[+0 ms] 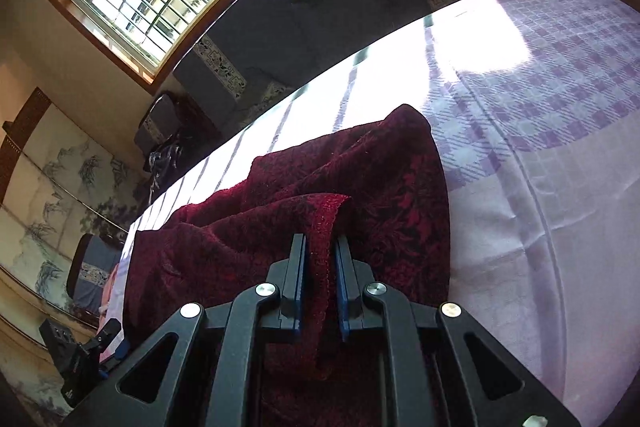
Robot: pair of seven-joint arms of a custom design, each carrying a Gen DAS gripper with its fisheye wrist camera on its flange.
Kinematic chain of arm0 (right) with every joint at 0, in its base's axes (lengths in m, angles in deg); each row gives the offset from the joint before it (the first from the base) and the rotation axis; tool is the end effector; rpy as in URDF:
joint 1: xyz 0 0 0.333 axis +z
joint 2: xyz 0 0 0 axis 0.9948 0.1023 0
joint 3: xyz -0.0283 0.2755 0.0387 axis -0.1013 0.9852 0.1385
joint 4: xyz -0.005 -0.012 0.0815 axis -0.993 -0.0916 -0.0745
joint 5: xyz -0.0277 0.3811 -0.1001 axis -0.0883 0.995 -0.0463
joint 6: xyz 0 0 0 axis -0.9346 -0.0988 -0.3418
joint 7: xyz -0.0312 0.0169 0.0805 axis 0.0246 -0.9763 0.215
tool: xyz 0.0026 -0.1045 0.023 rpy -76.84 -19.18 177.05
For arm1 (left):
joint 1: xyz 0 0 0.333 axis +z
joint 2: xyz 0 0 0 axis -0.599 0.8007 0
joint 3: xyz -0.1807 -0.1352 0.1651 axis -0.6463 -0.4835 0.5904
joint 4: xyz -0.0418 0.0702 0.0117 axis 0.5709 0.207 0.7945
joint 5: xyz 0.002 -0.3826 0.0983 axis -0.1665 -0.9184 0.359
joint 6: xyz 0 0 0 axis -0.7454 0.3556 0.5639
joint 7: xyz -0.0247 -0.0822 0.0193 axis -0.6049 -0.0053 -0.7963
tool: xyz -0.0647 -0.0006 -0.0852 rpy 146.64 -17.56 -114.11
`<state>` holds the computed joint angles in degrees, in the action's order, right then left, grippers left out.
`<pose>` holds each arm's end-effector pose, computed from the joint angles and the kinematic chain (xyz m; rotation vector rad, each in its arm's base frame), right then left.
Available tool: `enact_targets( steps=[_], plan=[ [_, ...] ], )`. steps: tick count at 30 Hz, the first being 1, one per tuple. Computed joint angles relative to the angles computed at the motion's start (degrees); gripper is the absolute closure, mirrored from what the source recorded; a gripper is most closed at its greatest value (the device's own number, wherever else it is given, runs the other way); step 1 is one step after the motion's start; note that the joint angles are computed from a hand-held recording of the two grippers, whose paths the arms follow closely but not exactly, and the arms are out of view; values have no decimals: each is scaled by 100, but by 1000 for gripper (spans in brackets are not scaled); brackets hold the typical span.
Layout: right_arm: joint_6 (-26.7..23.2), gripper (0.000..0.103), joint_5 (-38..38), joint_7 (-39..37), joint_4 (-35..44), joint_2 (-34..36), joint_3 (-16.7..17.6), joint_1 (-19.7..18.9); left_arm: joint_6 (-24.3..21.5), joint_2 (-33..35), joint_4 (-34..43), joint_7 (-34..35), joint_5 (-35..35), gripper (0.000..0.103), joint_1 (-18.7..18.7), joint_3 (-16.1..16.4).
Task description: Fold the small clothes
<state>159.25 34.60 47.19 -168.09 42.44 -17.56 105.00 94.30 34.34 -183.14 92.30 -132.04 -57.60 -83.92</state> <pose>0.4106 -0.0294 0.4692 -1.1688 1.9026 -0.2436 0.4561 -0.1508 0.4601 -2.0312 1.7381 -1.2904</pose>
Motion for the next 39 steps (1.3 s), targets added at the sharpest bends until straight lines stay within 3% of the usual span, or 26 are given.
enact_targets(
  steps=[2,5,7,10,13,16,22,27,30,35,39],
  plan=[
    [-57,88,-129,77,51,92,213,-162,44,-11,-38,-226,125,4,157,-105],
    [-136,88,-364,188,166,272,515,-382,264,-148,-258,-1117,839,4,775,-648],
    [-178,88,-447,206,218,338,581,-422,449,-253,-408,-1575,1164,4,1062,-889],
    [-161,88,-441,182,220,350,532,-378,565,-453,-577,-2343,1783,4,1866,-1578],
    [-127,88,-379,127,189,320,436,-299,476,-457,-551,-2591,2147,4,2030,-1697],
    [-210,88,-513,254,256,411,659,-475,319,-479,-502,-2975,2556,4,2340,-1938],
    [-355,88,-861,498,338,518,1021,-776,197,-442,-484,-3464,2998,4,2343,-1821],
    [-297,87,-678,344,316,483,700,-493,214,-510,-605,-3893,3190,4,2219,-1556],
    [-318,84,-680,279,339,502,719,-486,185,-522,-660,-4055,3227,4,2049,-1318],
    [-390,79,-849,223,403,569,919,-587,318,-613,-748,-4151,3490,4,2048,-1317],
    [-369,76,-704,68,385,522,738,-419,380,-614,-713,-4041,3694,4,2043,-1383]
  ],
)
